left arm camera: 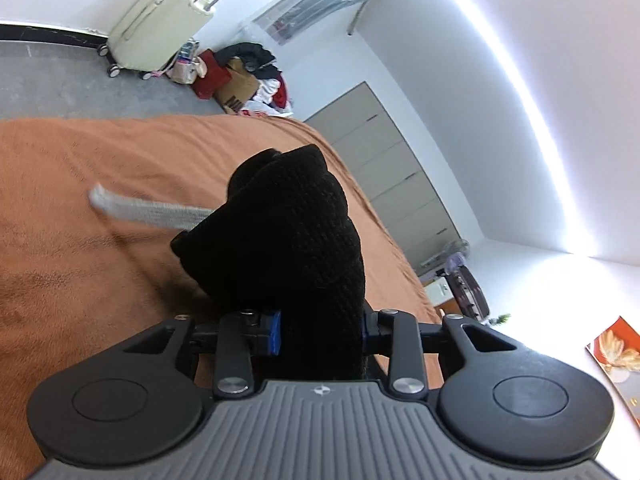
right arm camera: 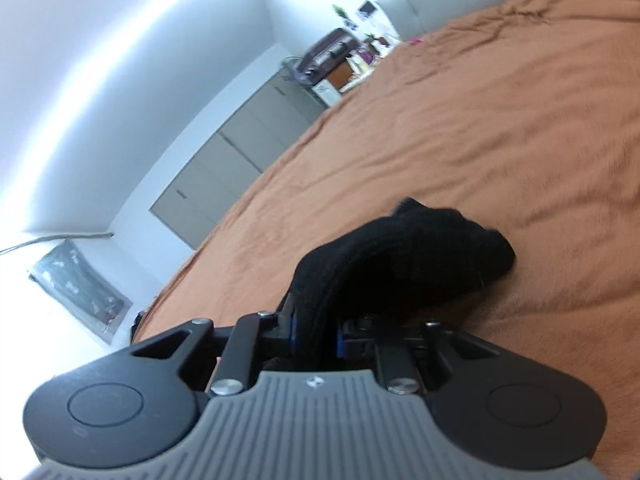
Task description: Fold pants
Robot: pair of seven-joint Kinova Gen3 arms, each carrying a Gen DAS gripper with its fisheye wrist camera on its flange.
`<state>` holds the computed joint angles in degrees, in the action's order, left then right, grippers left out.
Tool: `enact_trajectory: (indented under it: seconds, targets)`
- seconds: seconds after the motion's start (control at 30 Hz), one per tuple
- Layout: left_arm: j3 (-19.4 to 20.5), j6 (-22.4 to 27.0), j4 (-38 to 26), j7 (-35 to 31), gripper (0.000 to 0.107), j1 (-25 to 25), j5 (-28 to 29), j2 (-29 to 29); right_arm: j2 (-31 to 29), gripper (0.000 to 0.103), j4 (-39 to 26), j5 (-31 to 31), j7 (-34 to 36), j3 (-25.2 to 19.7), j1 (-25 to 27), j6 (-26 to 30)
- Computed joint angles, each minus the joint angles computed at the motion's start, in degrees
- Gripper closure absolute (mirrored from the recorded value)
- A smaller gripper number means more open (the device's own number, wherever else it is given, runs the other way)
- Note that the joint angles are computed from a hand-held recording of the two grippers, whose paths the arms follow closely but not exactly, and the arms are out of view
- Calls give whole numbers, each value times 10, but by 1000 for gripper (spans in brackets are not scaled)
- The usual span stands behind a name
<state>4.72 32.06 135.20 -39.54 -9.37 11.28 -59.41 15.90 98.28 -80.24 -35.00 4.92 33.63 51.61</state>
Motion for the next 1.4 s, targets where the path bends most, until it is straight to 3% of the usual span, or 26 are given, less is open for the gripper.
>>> enact_trajectory:
  seconds: [0.2, 0.27, 0.33, 0.4, 0.43, 0.53, 0.6, 0.63, 0.73, 0.77, 0.83, 0.9, 0.97, 1.0, 1.1, 1.17, 1.23, 1.33, 1.4]
  targets:
    - [8, 45, -18, 16, 73, -4, 1, -28, -31, 91, -2, 8, 0, 25, 36, 76]
    - [8, 67, -24, 20, 84, -5, -2, -49, -39, 91, 0, 12, -2, 37, 49, 103]
    - [5, 89, -31, 21, 86, -4, -8, -69, -46, 91, 1, 24, 0, 50, 61, 129]
    - [1, 119, -43, 22, 98, -11, -18, -80, -50, 91, 2, 35, -1, 62, 74, 155]
    - [-4, 130, -48, 15, 104, -8, -25, -79, -53, 91, 4, 47, 3, 68, 80, 164]
    - [-21, 159, -46, 5, 103, 0, -33, -59, -48, 92, 9, 102, -9, 51, 91, 140]
    - [-21, 169, -31, 4, 99, -1, -29, -48, -26, 87, 4, 142, -55, 72, 61, 127]
    - [-23, 170, -24, 1, 93, 6, -24, -43, -8, 77, 3, 150, -78, 99, 39, 134]
    - [-27, 148, 6, -10, 70, 16, -6, -78, 12, 28, 23, 130, -146, 147, 33, 197]
    - [-32, 144, 13, -25, 60, 11, 9, -94, 3, 4, 43, 126, -159, 143, 49, 212]
    - [-36, 151, 19, -53, 51, 2, 29, -119, -42, 5, 82, 132, -156, 104, 98, 223]
    - [-18, 188, -6, -47, 42, -2, 21, -113, -95, 5, 127, 146, -117, 85, 121, 215]
    - [33, 235, -41, -22, 20, -8, -10, -115, -147, 5, 181, 143, -77, 90, 116, 223]
    - [60, 258, -59, -23, 14, -19, -26, -114, -167, 5, 199, 142, -64, 97, 102, 235]
    - [108, 300, -85, -13, 10, -27, -59, -82, -235, 5, 244, 155, -37, 76, 50, 232]
    - [87, 282, -68, -32, 13, -28, -42, -66, -259, 5, 262, 155, -40, 62, 2, 220]
    - [72, 235, -45, -62, 13, -40, -27, -57, -259, 5, 278, 148, -75, 19, -15, 181]
    - [71, 165, -14, -78, 13, -46, -7, -31, -209, 5, 307, 92, -114, 11, -69, 157]
    - [78, 125, 4, -52, 8, -43, -7, -5, -190, 5, 315, 63, -116, -3, -111, 130]
